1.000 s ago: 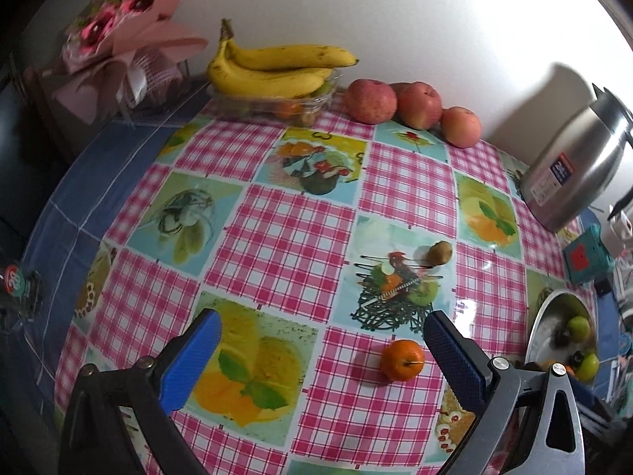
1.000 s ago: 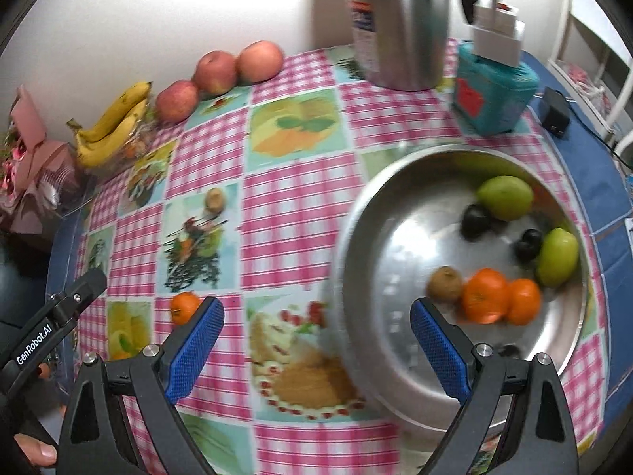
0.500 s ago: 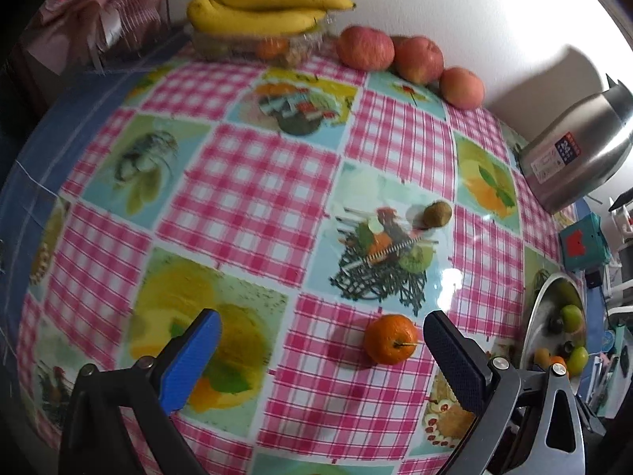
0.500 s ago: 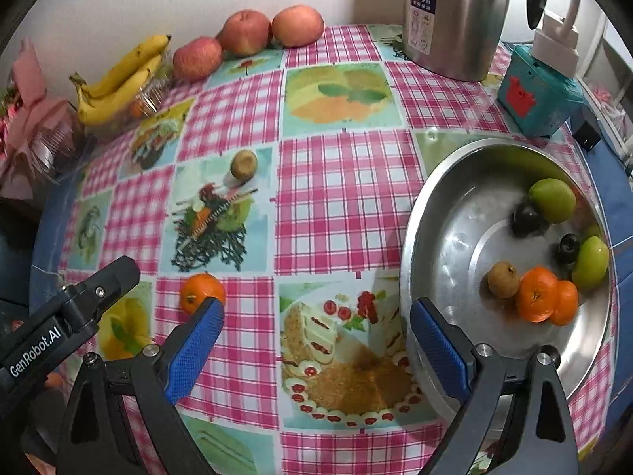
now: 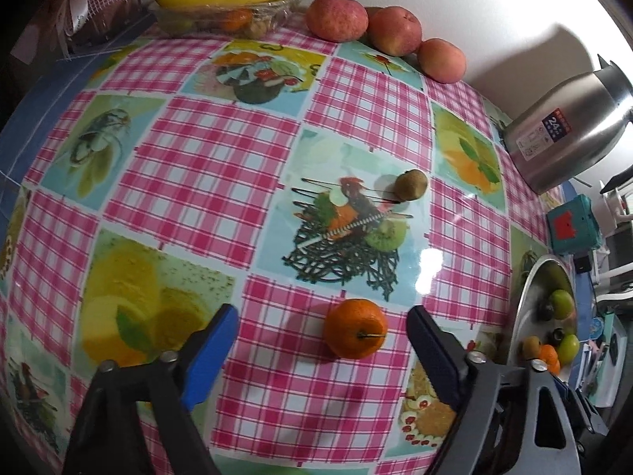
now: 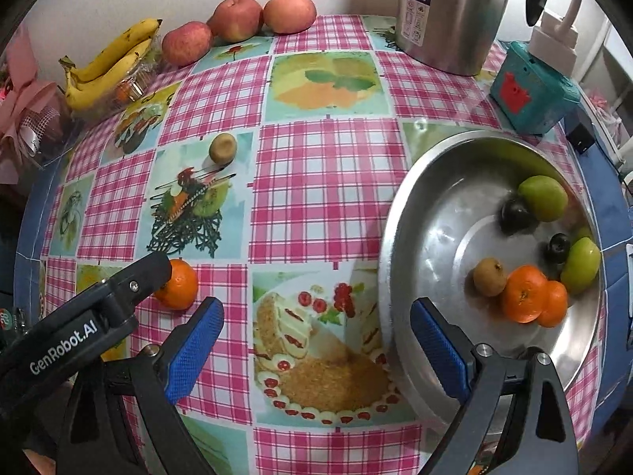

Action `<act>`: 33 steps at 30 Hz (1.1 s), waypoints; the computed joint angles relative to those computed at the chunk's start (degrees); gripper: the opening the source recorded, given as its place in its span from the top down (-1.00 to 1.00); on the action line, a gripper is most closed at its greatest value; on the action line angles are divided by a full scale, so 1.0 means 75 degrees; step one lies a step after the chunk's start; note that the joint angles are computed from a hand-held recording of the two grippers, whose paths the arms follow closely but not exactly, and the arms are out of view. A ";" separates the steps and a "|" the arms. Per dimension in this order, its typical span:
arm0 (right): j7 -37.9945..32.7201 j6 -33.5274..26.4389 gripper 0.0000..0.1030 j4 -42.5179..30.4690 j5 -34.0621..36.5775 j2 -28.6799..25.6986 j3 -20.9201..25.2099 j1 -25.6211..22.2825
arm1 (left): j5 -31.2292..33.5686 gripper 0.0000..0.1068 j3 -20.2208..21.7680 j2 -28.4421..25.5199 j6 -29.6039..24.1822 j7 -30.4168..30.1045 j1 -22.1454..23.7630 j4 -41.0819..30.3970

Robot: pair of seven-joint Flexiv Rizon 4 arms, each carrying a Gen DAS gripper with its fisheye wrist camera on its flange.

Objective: Organize fruits
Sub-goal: 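Grasp the orange with the left tool and lift it, then grasp the second kiwi with the right tool while the left tool holds the orange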

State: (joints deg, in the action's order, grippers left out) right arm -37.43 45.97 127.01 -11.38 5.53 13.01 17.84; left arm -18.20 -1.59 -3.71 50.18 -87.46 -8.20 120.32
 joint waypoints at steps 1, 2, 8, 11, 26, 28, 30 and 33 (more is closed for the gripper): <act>0.0002 -0.0028 -0.85 0.0035 -0.0020 0.0065 0.0000 -0.0018 | -0.0055 -0.50 -0.0018 -0.0017 -0.0014 0.0021 -0.0007 -0.0001; 0.0013 -0.0037 -0.85 0.0044 -0.0044 0.0083 -0.0002 -0.0028 | -0.0084 -0.46 -0.0025 -0.0019 -0.0030 0.0039 -0.0013 0.0005; 0.0013 -0.0182 -0.85 0.0104 -0.0136 0.0234 -0.0002 -0.0083 | -0.0403 -0.02 -0.0087 -0.0081 -0.0068 0.0212 -0.0064 0.0034; 0.0027 -0.0217 -0.85 0.0130 -0.0153 0.0263 -0.0006 -0.0108 | -0.0424 0.16 -0.0097 -0.0110 -0.0092 0.0233 -0.0081 0.0015; 0.0043 -0.0268 -0.85 0.0133 -0.0169 0.0254 -0.0011 -0.0129 | -0.0697 0.32 -0.0099 -0.0072 0.0177 0.0448 -0.0109 -0.0012; 0.0032 -0.0237 -0.85 0.0145 -0.0241 0.0252 -0.0002 -0.0128 | -0.0709 0.32 -0.0093 -0.0086 0.0262 0.0456 -0.0090 -0.0061; 0.0049 -0.0132 -0.85 0.0172 -0.0387 0.0247 0.0012 -0.0133 | -0.0840 0.32 -0.0097 -0.0100 0.0369 0.0537 -0.0068 -0.0091; 0.0148 0.0063 -0.85 0.0222 -0.0599 0.0236 0.0023 -0.0152 | -0.1065 0.32 -0.0100 -0.0132 0.0545 0.0663 -0.0029 -0.0132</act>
State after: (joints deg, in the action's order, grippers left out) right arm -36.33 46.44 128.67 -15.87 7.31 13.18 16.69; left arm -26.19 -2.33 -4.70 54.27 -82.49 -8.42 119.33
